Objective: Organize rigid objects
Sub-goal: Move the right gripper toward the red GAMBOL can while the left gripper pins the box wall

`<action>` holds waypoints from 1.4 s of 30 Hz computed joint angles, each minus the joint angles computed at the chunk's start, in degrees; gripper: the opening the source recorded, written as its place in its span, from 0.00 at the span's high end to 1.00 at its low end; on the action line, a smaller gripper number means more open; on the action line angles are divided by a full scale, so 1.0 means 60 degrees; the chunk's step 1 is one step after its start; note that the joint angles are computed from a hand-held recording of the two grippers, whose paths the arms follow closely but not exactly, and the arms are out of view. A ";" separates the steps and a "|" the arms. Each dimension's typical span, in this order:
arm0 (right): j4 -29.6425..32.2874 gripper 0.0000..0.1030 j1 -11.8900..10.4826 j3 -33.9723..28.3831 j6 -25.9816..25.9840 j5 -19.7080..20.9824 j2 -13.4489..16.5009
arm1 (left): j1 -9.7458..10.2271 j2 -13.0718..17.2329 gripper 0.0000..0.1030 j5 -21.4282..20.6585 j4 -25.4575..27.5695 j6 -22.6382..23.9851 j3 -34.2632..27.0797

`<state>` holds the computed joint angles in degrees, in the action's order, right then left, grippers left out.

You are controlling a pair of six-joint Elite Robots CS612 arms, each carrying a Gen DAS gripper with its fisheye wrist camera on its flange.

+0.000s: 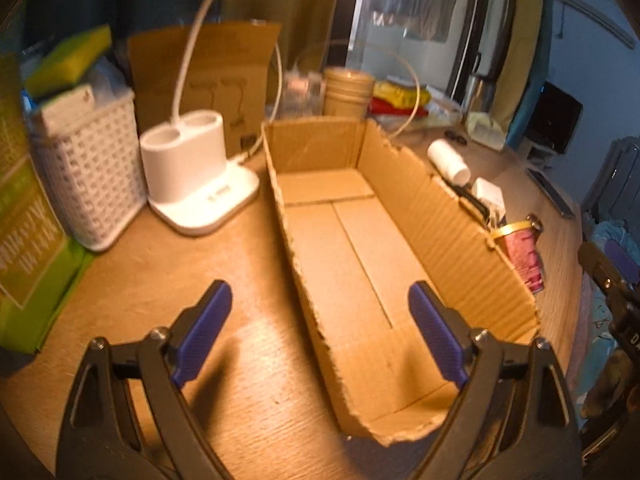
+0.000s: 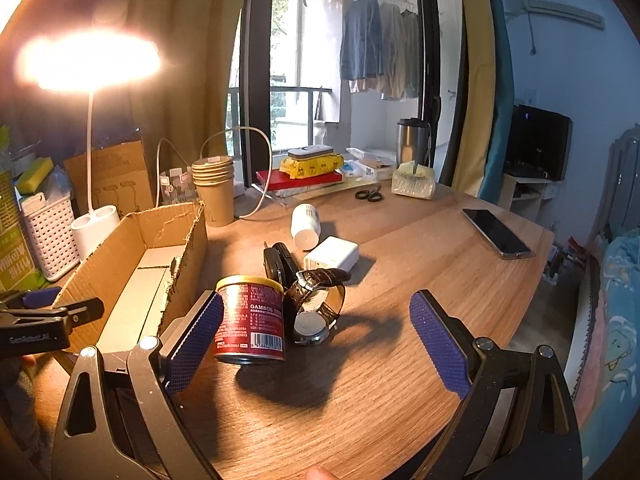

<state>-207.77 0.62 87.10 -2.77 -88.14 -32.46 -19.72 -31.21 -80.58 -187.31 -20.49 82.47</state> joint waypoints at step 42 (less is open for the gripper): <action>0.1745 0.07 0.0021 -0.0605 -0.0734 0.1242 0.0271 | 0.0362 0.0009 0.89 -0.1516 0.1300 0.0758 -0.0248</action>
